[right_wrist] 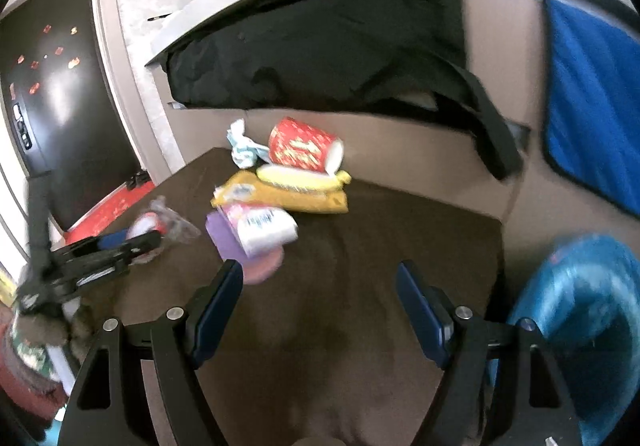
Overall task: Collect trash
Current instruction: 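Grasp the crumpled tissue with the right tool while the left tool holds the tape roll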
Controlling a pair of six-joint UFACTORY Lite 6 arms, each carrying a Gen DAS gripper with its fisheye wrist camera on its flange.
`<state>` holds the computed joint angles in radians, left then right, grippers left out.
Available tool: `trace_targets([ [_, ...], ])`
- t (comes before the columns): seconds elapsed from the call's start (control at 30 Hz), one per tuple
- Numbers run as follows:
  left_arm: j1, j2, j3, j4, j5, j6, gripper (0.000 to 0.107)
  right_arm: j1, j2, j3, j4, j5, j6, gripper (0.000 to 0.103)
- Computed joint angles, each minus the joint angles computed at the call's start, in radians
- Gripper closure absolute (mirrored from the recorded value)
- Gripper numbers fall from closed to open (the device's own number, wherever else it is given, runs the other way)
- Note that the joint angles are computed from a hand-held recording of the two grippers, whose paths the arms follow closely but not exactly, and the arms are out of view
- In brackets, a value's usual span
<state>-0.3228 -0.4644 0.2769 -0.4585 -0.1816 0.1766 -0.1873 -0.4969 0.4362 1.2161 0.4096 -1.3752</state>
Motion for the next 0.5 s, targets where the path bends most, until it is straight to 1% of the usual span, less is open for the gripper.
trace_targets([
  [0.03,0.047,-0.020,-0.014,0.105,-0.009,-0.081,0.051,0.075,0.045,0.040,0.009,-0.053,0.024,0.027],
  [0.07,0.101,-0.020,-0.024,0.209,-0.030,-0.165,0.051,0.172,0.118,0.107,-0.017,-0.117,0.090,0.027],
  [0.13,0.213,0.014,-0.035,0.419,-0.083,-0.338,0.051,0.298,0.237,0.223,-0.161,-0.181,0.294,0.027],
  [0.17,0.280,0.068,-0.028,0.523,-0.131,-0.421,0.051,0.357,0.313,0.296,-0.239,-0.204,0.398,0.027],
  [0.23,0.434,0.133,-0.024,0.733,-0.212,-0.589,0.051,0.464,0.501,0.482,-0.407,-0.239,0.607,0.027],
  [0.3,0.579,0.178,-0.029,0.925,-0.301,-0.749,0.051,0.519,0.677,0.685,-0.592,-0.194,0.817,0.027],
  [0.37,0.660,0.208,-0.040,0.988,-0.364,-0.798,0.051,0.568,0.867,0.894,-0.777,-0.184,1.026,0.027],
  [0.4,0.701,0.233,-0.037,1.046,-0.389,-0.841,0.051,0.582,0.953,0.998,-0.882,-0.158,1.131,0.028],
  [0.43,0.729,0.252,-0.031,1.106,-0.405,-0.885,0.051,0.603,1.041,1.103,-0.986,-0.151,1.235,0.030],
  [0.47,0.746,0.271,-0.023,1.147,-0.418,-0.916,0.051,0.612,1.117,1.208,-1.091,-0.102,1.340,0.033],
  [0.5,0.754,0.281,-0.025,1.165,-0.431,-0.927,0.051,0.626,1.197,1.312,-1.195,-0.075,1.438,0.033],
])
